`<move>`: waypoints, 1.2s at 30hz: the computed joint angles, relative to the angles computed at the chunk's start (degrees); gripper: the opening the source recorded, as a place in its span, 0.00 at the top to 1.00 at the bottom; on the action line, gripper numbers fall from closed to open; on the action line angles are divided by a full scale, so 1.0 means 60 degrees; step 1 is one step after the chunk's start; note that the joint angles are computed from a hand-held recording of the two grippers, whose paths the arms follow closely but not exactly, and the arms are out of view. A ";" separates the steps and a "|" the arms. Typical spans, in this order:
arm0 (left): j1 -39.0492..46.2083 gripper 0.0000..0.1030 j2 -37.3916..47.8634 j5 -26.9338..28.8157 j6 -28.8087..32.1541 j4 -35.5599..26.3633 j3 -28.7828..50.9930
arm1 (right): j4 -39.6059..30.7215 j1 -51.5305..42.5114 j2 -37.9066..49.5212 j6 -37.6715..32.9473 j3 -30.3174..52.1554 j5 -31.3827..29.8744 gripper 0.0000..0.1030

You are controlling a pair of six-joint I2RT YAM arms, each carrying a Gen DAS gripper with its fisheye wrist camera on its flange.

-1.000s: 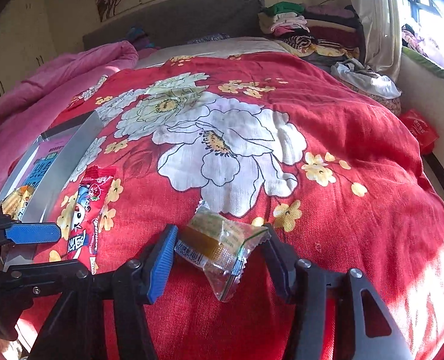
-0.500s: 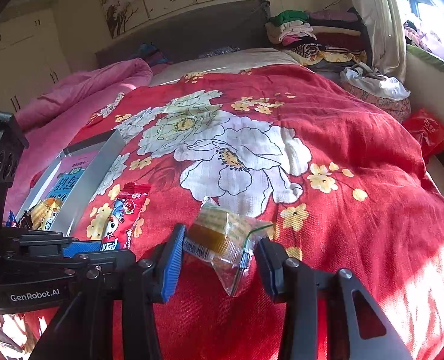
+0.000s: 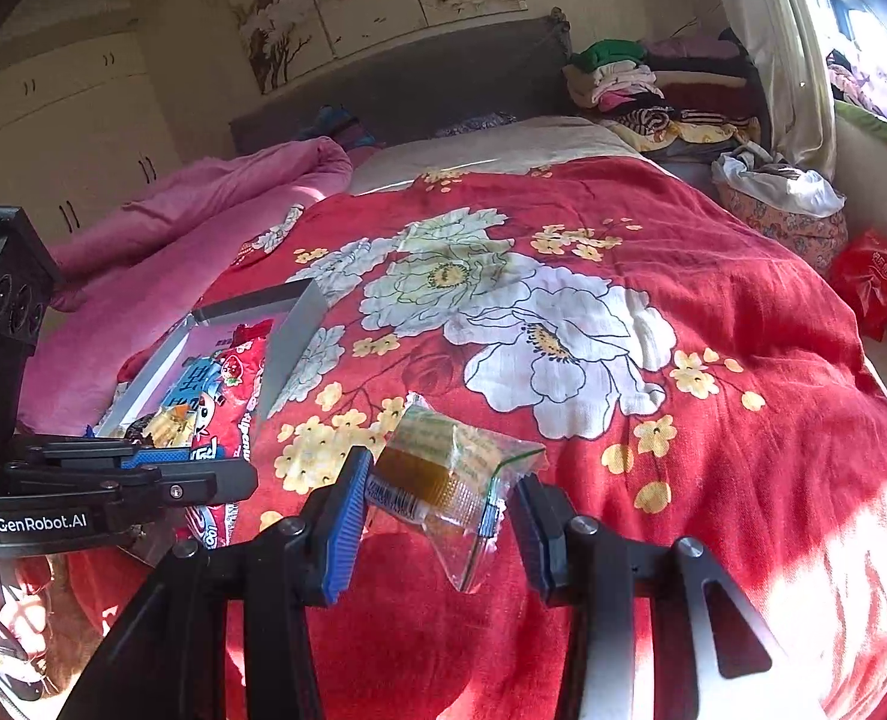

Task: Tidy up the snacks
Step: 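Carry the candy stick and cake packet over the tray and release both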

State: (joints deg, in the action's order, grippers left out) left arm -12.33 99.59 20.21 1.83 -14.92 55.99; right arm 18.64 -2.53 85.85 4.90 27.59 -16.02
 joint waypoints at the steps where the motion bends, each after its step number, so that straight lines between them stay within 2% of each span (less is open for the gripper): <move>1: 0.0135 0.82 -0.0153 0.0040 0.0059 -0.0022 -0.0077 | -0.0098 0.0163 -0.0138 0.0057 -0.0011 0.0023 0.57; 8: 0.1373 0.82 -0.0998 0.0580 0.0443 -0.0328 -0.0387 | -0.0620 0.1777 -0.0885 0.0503 0.0114 0.0604 0.57; 17: 0.3489 0.82 -0.1347 0.1223 0.1035 -0.0764 -0.0324 | -0.1063 0.3964 -0.0672 0.0806 0.0930 0.1492 0.57; 26: 0.4971 0.82 -0.1176 0.1496 0.1718 -0.1038 -0.0141 | -0.1403 0.4937 -0.0238 0.0816 0.1690 0.1970 0.57; 36: 0.5568 0.82 -0.0907 0.1581 0.2324 -0.1210 -0.0339 | -0.1521 0.5755 0.0372 0.0707 0.2298 0.2217 0.57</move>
State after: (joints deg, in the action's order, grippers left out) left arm 21.08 94.15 29.70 15.77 -22.18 53.96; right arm 9.51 32.00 88.07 9.14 41.37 -2.71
